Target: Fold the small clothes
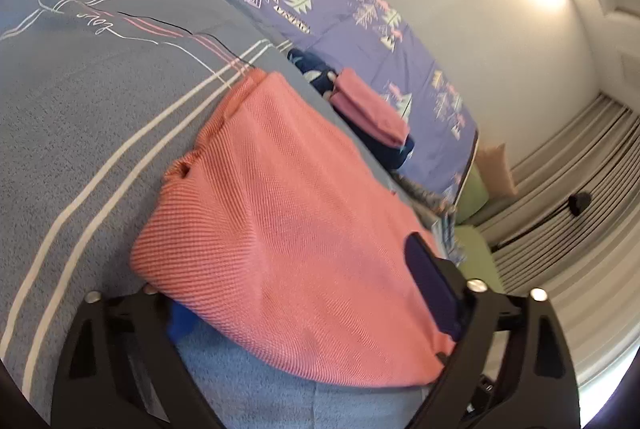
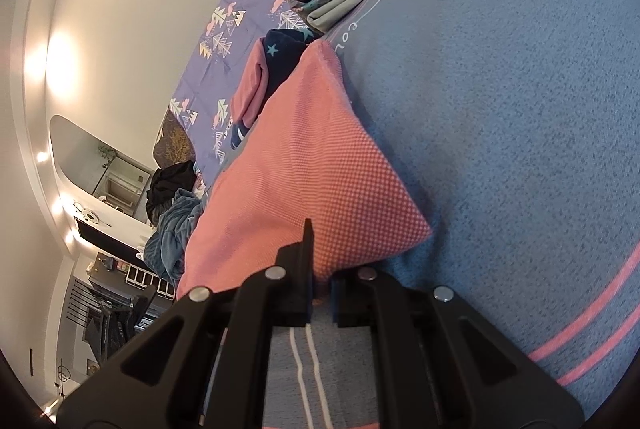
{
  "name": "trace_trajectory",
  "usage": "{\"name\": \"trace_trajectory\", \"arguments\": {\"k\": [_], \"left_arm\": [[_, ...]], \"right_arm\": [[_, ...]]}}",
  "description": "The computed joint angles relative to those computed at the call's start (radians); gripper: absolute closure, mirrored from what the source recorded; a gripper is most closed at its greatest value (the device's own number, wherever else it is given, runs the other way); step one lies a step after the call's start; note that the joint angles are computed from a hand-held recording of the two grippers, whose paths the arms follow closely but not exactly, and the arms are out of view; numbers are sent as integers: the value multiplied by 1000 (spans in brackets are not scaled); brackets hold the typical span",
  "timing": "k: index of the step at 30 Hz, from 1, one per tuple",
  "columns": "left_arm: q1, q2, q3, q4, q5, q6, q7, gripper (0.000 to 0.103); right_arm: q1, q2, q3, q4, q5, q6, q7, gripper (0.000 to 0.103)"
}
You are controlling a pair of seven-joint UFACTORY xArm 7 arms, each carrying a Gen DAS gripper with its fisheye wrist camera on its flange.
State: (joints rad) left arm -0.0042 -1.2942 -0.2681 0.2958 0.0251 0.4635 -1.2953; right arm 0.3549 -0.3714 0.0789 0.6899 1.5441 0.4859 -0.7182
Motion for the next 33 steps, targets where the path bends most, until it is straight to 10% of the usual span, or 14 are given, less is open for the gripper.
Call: {"name": "trace_trajectory", "arguments": {"k": [8,17,33], "left_arm": [[40,-115,2,-125,-55,-93,-152,84],[-12,-66,70,-109,-52,-80,-97,89],[13,-81,-4,-55,-18,67,-104,98]], "right_arm": [[-5,-3,-6,-2,10,14,-10,98],[-11,-19,-5,-14,13,21,-12,98],[-4,-10,0,-5,3,-5,8,99]]}}
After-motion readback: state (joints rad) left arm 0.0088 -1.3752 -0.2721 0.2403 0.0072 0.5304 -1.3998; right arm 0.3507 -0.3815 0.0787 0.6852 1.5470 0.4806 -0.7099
